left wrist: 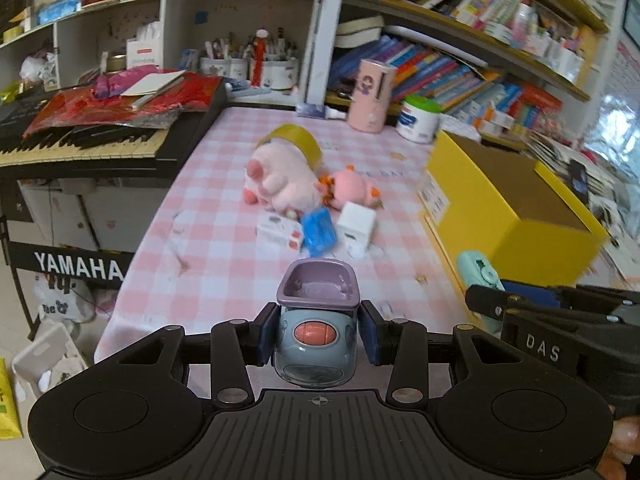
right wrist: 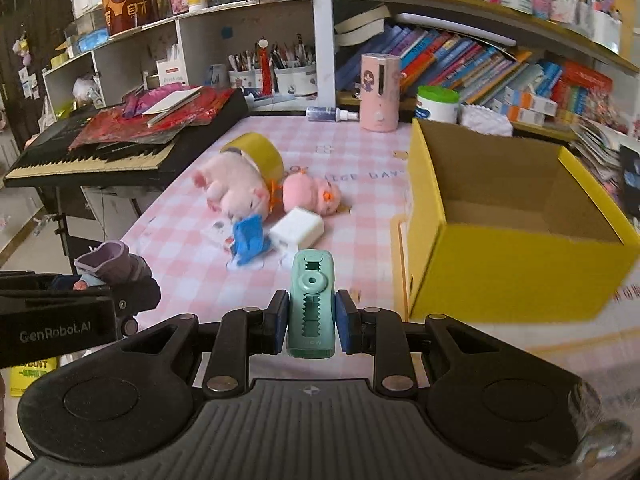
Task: Organize objects
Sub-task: 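Carry the toy car and green clip in both tools over the yellow box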
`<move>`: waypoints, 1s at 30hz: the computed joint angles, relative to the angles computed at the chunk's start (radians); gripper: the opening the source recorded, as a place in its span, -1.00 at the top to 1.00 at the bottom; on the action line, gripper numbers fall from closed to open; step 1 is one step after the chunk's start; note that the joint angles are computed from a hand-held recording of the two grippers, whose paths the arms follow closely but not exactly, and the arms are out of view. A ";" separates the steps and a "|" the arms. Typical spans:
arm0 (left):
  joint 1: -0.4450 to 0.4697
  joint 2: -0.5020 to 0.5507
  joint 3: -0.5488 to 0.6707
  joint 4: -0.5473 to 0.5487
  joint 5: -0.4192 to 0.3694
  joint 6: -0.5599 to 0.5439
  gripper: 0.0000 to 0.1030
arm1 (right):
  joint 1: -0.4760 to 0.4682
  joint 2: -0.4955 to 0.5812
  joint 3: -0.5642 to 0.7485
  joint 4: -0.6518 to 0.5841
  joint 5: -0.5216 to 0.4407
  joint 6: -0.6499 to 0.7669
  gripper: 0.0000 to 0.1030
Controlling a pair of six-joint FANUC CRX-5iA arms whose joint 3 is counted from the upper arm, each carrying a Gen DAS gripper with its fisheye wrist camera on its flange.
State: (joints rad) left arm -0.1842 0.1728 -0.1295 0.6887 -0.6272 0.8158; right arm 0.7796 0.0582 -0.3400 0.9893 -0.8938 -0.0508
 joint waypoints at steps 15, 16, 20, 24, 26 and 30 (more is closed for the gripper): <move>-0.011 -0.085 -0.125 0.142 -0.140 -0.274 0.21 | 0.222 -0.081 -0.059 -0.090 -0.337 -0.248 0.55; -0.015 -0.086 -0.128 0.147 -0.147 -0.285 0.21 | 0.232 -0.086 -0.062 -0.095 -0.353 -0.259 0.55; -0.035 -0.083 -0.131 0.159 -0.180 -0.319 0.21 | 0.265 -0.107 -0.075 -0.124 -0.417 -0.304 0.55; -0.063 -0.076 -0.127 0.167 -0.211 -0.353 0.21 | 0.303 -0.133 -0.094 -0.157 -0.494 -0.362 0.55; -0.077 -0.074 -0.125 0.170 -0.222 -0.370 0.21 | 0.320 -0.146 -0.103 -0.172 -0.526 -0.389 0.55; -0.107 -0.066 -0.118 0.177 -0.233 -0.395 0.21 | 0.350 -0.175 -0.127 -0.195 -0.586 -0.449 0.55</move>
State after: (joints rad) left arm -0.2915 0.1064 -0.2471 0.8659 -0.8606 0.4207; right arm 1.1296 -0.1164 -0.4672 0.7946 -1.4797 -0.5003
